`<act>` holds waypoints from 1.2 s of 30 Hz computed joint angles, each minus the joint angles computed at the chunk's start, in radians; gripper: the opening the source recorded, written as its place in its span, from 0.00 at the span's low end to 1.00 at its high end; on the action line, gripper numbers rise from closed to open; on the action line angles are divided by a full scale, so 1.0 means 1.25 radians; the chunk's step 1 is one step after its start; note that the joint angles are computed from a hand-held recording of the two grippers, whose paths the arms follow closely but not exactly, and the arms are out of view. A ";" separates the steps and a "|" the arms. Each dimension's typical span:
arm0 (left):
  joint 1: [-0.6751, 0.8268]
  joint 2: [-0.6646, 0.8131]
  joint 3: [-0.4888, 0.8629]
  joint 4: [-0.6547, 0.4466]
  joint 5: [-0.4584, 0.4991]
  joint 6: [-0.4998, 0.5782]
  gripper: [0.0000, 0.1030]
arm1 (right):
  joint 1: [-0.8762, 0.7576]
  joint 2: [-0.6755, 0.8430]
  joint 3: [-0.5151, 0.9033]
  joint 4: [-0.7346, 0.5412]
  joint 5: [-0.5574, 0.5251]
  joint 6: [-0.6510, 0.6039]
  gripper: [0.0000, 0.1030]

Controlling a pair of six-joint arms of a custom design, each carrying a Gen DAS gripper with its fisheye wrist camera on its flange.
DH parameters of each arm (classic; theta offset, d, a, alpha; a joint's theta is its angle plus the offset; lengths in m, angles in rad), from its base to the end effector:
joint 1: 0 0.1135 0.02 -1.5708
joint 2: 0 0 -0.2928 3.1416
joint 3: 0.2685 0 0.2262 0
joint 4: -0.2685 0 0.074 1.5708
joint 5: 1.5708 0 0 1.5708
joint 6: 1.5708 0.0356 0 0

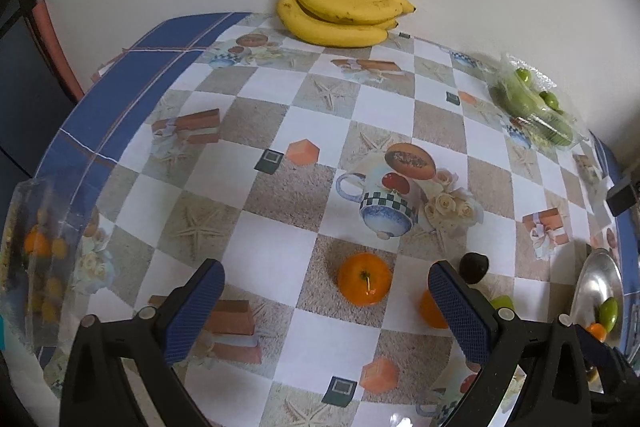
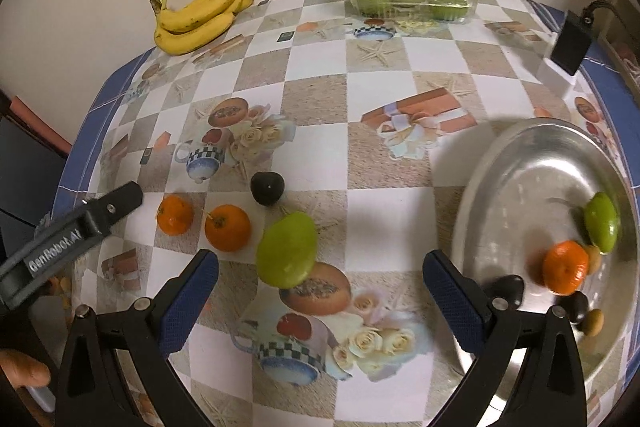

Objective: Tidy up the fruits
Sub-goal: 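Grasp a green mango with the right tool while the left tool grasps an orange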

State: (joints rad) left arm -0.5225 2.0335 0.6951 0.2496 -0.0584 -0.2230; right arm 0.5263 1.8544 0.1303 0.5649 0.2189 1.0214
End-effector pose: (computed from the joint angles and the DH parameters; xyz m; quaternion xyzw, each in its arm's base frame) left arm 0.2698 -0.1530 0.0800 0.1379 0.9609 -0.0605 0.2325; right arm 0.1521 0.0794 0.0702 0.2601 0.9379 0.0655 0.2200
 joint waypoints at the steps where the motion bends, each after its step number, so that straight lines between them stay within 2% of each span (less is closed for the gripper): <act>1: 0.000 0.012 0.006 0.002 0.004 -0.001 1.00 | -0.004 0.012 0.007 0.004 -0.006 -0.006 0.99; 8: -0.001 0.065 0.038 -0.002 0.020 -0.008 1.00 | -0.027 0.110 0.048 0.040 -0.038 -0.033 0.99; 12: -0.012 0.092 0.063 -0.019 -0.009 -0.008 1.00 | -0.037 0.146 0.066 0.049 -0.054 -0.045 0.99; 22: 0.005 0.143 0.108 -0.059 0.045 -0.054 0.97 | -0.044 0.190 0.102 0.041 -0.069 -0.069 0.98; 23: 0.005 0.143 0.108 -0.058 0.052 -0.054 0.94 | -0.045 0.191 0.105 0.039 -0.072 -0.072 0.95; 24: 0.005 0.143 0.109 -0.058 0.057 -0.055 0.87 | -0.044 0.191 0.109 0.036 -0.073 -0.075 0.88; 30: 0.013 0.145 0.112 -0.065 0.091 -0.061 0.64 | -0.045 0.193 0.123 0.024 -0.079 -0.082 0.56; 32: 0.013 0.145 0.111 -0.062 0.099 -0.059 0.56 | -0.046 0.192 0.121 0.025 -0.081 -0.081 0.49; 36: 0.016 0.141 0.108 -0.057 0.131 -0.061 0.41 | -0.043 0.189 0.118 0.033 -0.088 -0.079 0.43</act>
